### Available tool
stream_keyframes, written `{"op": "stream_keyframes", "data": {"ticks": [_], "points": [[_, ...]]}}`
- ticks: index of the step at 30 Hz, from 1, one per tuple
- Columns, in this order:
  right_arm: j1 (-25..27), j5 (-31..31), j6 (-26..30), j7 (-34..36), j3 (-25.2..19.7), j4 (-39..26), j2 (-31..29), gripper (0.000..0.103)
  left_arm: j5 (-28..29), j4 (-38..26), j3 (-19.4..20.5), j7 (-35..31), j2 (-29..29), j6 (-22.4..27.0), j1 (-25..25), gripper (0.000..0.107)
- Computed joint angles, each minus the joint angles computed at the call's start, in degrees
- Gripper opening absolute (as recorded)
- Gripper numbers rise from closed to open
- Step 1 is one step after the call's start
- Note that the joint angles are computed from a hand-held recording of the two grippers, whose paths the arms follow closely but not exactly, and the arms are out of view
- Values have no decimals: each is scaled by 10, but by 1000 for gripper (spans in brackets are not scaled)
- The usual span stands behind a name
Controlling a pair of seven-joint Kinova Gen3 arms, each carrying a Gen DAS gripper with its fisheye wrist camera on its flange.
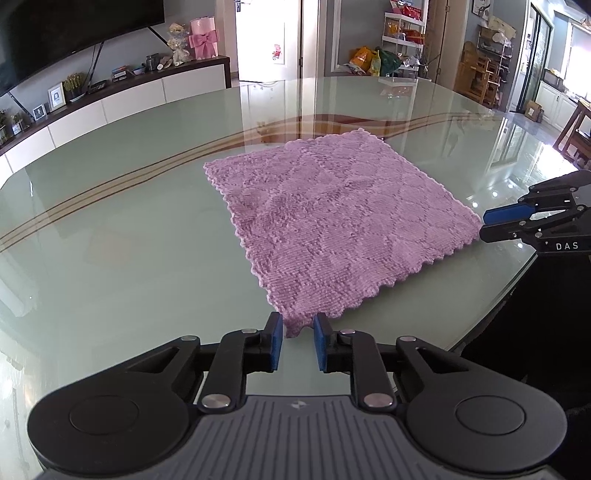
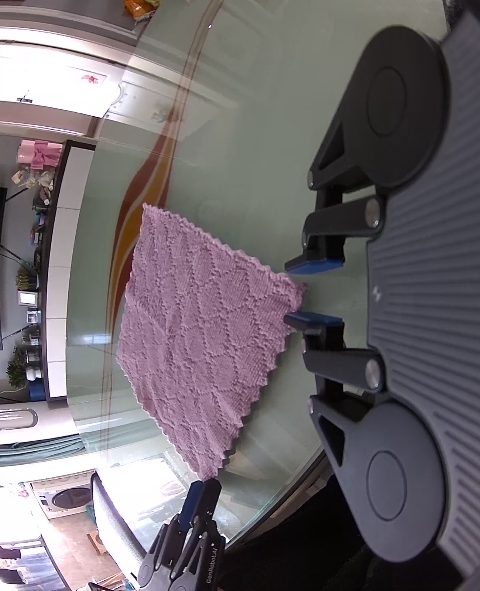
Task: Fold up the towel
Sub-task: 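Close both grippers on the same towel edge, one at each corner, then lift the gripped edge with both grippers and carry it over the towel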
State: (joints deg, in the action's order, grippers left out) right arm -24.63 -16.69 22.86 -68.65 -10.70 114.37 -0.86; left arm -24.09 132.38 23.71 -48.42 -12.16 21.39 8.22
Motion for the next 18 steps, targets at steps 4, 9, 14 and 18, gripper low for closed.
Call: {"op": "stream_keyframes", "data": {"ticks": [4, 9, 14, 18], "points": [[1, -11, 1, 12, 2, 1, -1, 18, 13, 1, -14, -14, -1, -2, 10, 14], [2, -21, 7, 27, 4, -2, 1, 12, 27, 4, -21, -29, -5, -4, 10, 11], [5, -19, 24, 31, 3, -15, 6, 6, 28, 5, -13, -30, -5, -8, 2, 8], [5, -3, 37, 20, 1, -24, 8, 4, 33, 4, -15, -36, -5, -6, 3, 2]]}}
